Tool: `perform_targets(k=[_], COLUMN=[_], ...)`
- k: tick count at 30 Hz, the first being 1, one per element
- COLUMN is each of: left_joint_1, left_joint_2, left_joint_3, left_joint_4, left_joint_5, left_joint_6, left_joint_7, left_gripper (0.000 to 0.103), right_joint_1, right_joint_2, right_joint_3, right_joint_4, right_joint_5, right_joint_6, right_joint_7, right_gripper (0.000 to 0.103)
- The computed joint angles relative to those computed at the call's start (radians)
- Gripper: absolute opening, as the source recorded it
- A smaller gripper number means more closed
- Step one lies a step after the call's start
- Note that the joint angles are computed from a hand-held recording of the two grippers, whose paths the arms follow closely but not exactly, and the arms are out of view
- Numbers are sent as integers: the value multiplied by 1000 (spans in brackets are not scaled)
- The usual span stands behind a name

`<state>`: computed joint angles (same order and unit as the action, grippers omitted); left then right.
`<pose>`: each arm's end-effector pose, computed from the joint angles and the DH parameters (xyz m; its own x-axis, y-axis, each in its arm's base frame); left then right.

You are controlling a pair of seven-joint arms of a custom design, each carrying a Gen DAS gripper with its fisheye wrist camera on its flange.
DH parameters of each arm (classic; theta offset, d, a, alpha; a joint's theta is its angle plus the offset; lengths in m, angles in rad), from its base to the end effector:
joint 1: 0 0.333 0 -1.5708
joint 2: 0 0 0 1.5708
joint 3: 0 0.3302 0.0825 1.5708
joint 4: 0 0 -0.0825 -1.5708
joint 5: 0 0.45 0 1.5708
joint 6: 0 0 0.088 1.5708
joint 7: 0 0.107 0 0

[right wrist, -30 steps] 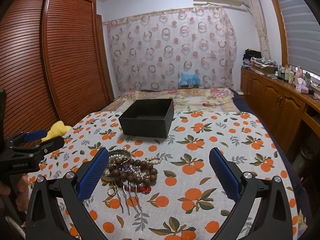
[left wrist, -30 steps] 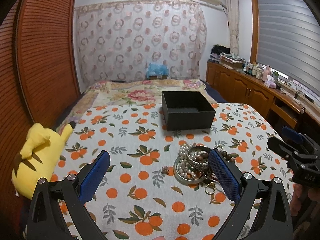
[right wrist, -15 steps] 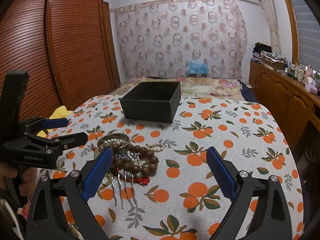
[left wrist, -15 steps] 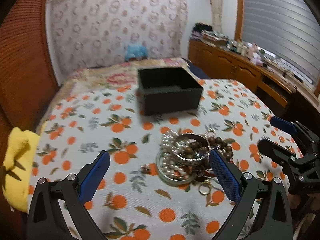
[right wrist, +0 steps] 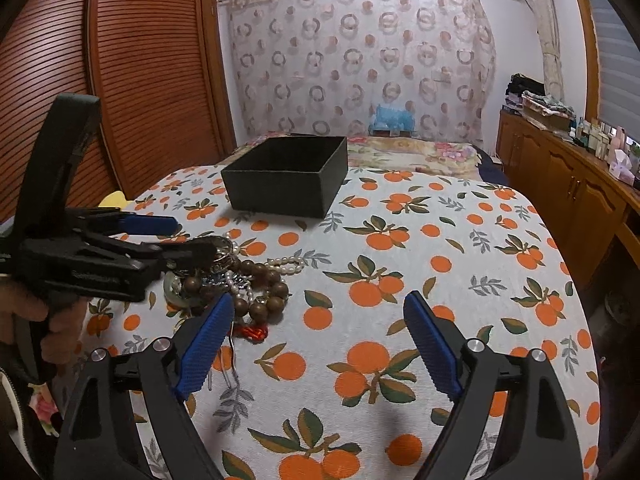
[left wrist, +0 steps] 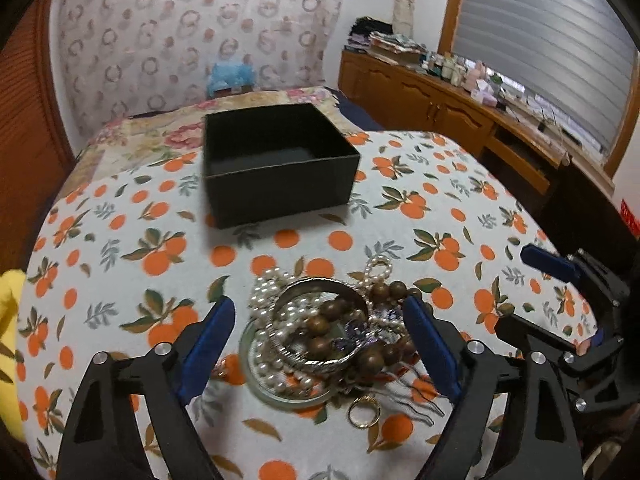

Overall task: Organize jewelry
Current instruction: 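Grasp the silver bangle with the left gripper while the right gripper grasps the wooden bead bracelet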

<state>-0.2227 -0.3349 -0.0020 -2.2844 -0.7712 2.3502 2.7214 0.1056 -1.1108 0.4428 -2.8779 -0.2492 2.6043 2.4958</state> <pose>0.5264 -0.1306 0.5218 -0.8164 -0.5724 0.0763 -0.4649 0.5732 -0.6747 0.3038 0.1811 0.5089 -0.2317 -0.9690 -0.0856 -0.5535 0.2037 -0.8076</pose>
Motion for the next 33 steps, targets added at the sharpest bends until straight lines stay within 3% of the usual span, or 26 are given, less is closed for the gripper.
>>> perform_targets(k=[3, 8, 12, 14, 20, 22, 28, 33], left_joint_1=[2, 4, 5, 7, 9, 13, 20, 19], left_joint_2=[11, 26, 27, 23, -6, -13, -43, -64], left_joint_3=[-14, -17, -4, -3, 22, 27, 43, 50], left_joint_4=[0, 0, 4, 0, -13, -12, -29, -50], left_joint_5=[32, 49, 21, 10, -79, -95, -133, -148], left_joint_6=[8, 31, 5, 4, 0, -3, 6, 32], left_joint_7=[-19, -40, -21, -14, 32, 39, 60, 93], left_gripper=[71, 70, 56, 56, 55, 55, 55, 56], right_joint_1=[3, 7, 4, 5, 2, 3, -1, 1], right_joint_2=[1, 9, 16, 29, 99, 138, 259, 335], right_joint_3=[-4, -11, -13, -20, -50, -69, -113, -143], right_joint_4=[0, 0, 2, 4, 32, 51, 106, 140], right_joint_5=[0, 0, -6, -2, 7, 12, 36, 72], right_joint_6=[-3, 1, 4, 10, 38, 54, 87, 88], right_joint_7=[-5, -19, -37, -46, -107, -145, -246, -310], right_gripper=[88, 88, 88, 87, 74, 63, 46, 45])
